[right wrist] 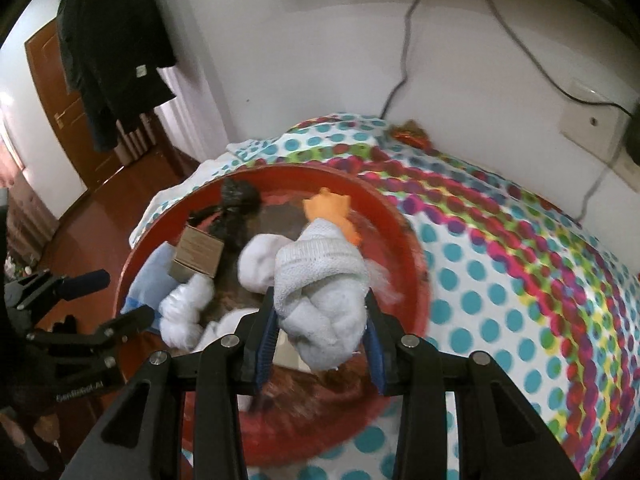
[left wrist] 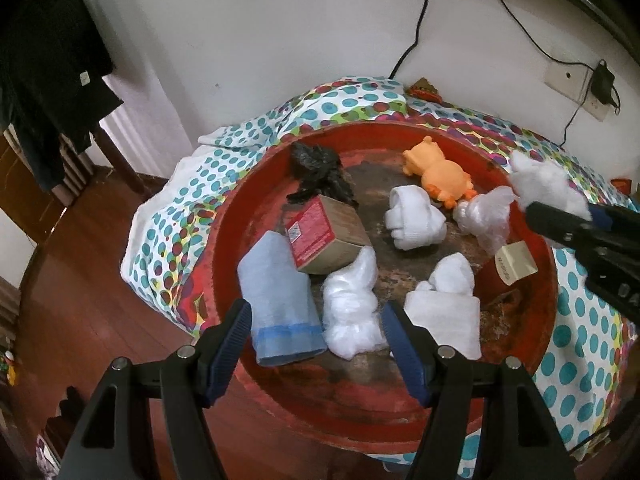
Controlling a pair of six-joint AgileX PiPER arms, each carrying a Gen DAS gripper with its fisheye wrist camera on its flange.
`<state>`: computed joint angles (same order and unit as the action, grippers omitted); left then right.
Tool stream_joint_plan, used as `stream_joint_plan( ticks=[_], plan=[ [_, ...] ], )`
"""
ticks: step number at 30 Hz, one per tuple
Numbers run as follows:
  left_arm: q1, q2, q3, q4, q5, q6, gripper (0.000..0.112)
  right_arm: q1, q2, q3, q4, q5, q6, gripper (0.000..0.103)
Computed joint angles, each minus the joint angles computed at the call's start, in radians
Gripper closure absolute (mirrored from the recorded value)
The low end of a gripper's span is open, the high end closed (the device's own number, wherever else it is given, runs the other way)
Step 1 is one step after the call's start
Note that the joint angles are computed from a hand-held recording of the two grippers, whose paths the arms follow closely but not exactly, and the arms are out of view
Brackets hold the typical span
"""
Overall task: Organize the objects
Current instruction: 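Carry the white sock ball into the tray and open the right tool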
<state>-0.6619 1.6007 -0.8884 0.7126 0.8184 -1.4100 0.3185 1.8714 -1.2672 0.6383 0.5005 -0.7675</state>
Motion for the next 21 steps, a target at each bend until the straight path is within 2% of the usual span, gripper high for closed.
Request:
stream_joint_plan(
  ticks=[8,15,21],
  plan=[
    [0.052,0.007,0.02,-0.038,-0.04,0.031,0.043,0.082,0.102,-0.101,-0.139,-0.009,0.18,0.066],
    [0.06,0.021,0.019,-0.033,-0.039,0.048,0.043,0.119,0.167,-0.156,-0.226,-0.018,0.274,0.066],
    [0.086,0.022,0.028,-0.059,-0.067,0.076,0.043,0.145,0.195,-0.174,-0.334,-0.057,0.362,0.064]
  ],
)
